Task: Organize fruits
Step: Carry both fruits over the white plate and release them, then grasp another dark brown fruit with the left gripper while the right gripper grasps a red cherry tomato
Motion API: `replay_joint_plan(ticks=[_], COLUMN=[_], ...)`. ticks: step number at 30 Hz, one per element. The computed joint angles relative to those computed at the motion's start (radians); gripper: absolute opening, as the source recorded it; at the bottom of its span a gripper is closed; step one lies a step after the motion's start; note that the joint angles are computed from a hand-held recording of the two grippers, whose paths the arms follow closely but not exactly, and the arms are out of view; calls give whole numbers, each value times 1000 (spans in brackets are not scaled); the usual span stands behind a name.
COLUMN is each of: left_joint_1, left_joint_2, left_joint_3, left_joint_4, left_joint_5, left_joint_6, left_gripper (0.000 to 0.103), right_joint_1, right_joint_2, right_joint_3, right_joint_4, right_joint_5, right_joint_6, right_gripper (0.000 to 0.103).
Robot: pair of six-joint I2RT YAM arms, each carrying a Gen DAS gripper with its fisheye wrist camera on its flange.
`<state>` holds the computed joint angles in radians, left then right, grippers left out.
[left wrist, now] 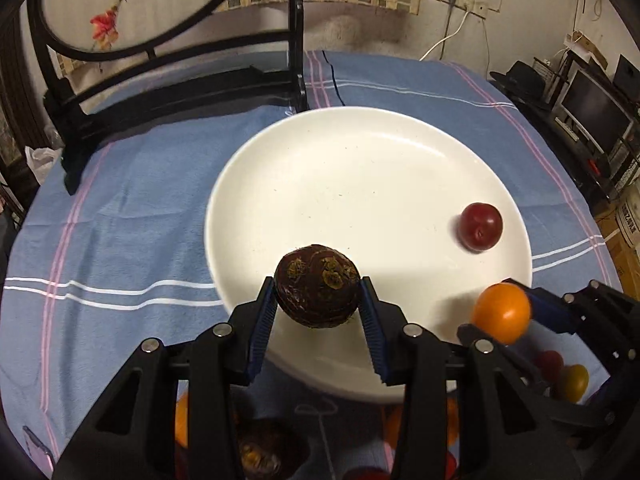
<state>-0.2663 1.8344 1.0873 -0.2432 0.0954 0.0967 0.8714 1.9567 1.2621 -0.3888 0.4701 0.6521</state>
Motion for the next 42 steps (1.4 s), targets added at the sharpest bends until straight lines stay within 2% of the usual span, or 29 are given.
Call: replay_joint_plan(ticks=[2,4,5,9,12,18,21,29,34,42], left_joint_1=[-4,-5,-6,17,64,173,229,415,510,572], left_joint_2=[14,13,6,-87,-211,-415,-510,-655,-672,-632], left_joint_3=[9,7,0,-67,-180,-366,-443,-567,-604,-635], left_joint_4=[6,14,23,26,46,22,9,-84,-117,-105], left_joint_5=[-2,-3,-10,0,34,124,153,275,323,336], left_joint_6=[-3,-4,-5,24,41,124,164,295,378,435], left_gripper=[44,61,63,64,70,70,70,70,70,70], right_joint_1=[-15,-26,-20,10,53,172,244,397,446,420], right_joint_2=[21,36,32,-45,-131,-262,-319,-318,-223,-104], right_joint_3=[9,17,11,-67,-142,-264,-310,-329,-264,-162], right_joint_4=[8,6,5,33,32,-21,-56,-98,-103,-96], right_joint_5=[-31,-64,-48,-7,28,93,124,126,75,18], right_joint_6=[10,14,22,56,98,200,294,438,439,384], right_gripper=[39,45,49,49,54,55,56,57,56,54])
